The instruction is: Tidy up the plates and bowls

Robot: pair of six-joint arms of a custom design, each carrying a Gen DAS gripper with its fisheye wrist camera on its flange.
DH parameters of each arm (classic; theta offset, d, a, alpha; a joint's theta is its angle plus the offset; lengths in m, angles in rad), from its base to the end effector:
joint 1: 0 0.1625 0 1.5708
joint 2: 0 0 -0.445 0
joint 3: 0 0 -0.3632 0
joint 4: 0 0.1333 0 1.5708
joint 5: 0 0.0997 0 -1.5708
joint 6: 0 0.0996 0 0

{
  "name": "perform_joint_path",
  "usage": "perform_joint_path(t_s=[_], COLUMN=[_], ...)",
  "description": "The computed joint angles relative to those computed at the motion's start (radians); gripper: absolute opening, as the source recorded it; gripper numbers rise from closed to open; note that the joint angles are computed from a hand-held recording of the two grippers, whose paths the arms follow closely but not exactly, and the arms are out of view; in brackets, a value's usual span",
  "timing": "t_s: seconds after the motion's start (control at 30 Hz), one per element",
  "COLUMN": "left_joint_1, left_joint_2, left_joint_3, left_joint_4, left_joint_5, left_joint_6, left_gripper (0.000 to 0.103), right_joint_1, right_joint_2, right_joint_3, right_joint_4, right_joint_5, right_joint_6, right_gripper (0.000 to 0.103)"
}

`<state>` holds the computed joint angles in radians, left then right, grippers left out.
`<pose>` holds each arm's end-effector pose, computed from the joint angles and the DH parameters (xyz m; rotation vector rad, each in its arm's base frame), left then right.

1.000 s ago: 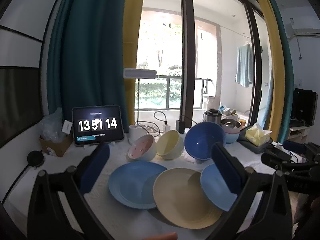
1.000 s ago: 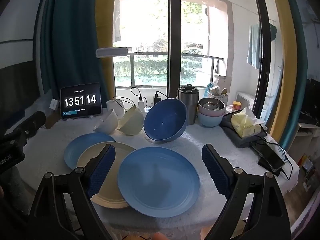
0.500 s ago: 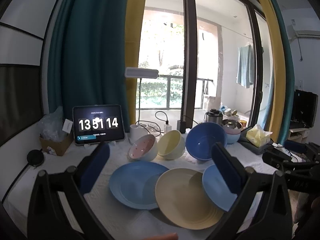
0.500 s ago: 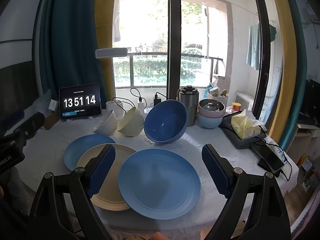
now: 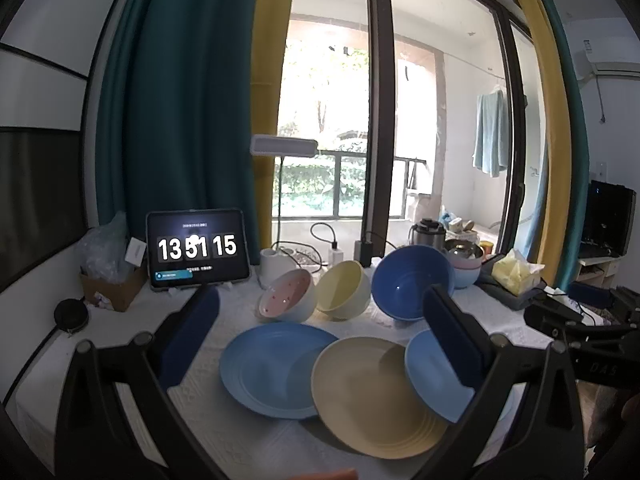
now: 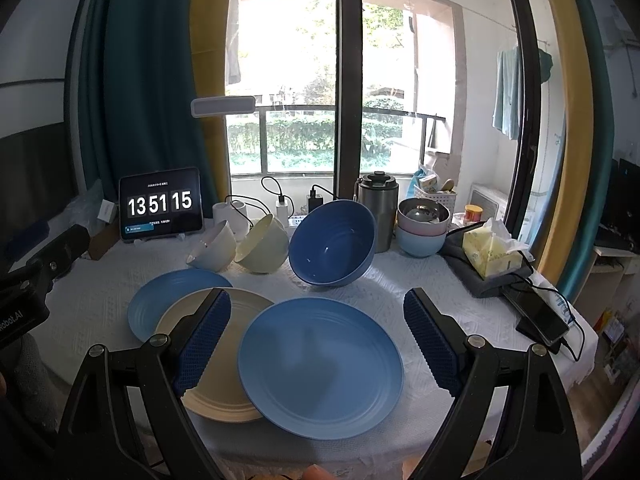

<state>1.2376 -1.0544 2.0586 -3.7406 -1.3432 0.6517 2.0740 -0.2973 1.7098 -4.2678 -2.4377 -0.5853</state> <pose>-0.0304 -0.5642 0.2964 0.9525 2.1486 -1.4829 0.3264 -0.4741 0.0116 0.4155 -1.9400 1.3657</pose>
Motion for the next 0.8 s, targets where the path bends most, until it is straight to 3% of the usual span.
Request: perform_joint_path(t_s=[0.8], left_joint_1=[0.008], left_joint_2=[-0.004], left_joint_3=[-0.017], left_joint_4=[0.019], left_joint_5=[-0.001], left_joint_6=[-0.003], left_gripper=[0.102], right_joint_1=[0.005], right_joint_2=[0.006], right_joint_3=[-0.022], right_joint_4=[0.029], right_joint_5=[-0.006], right_joint_6=[0.005], right_gripper=[0.091])
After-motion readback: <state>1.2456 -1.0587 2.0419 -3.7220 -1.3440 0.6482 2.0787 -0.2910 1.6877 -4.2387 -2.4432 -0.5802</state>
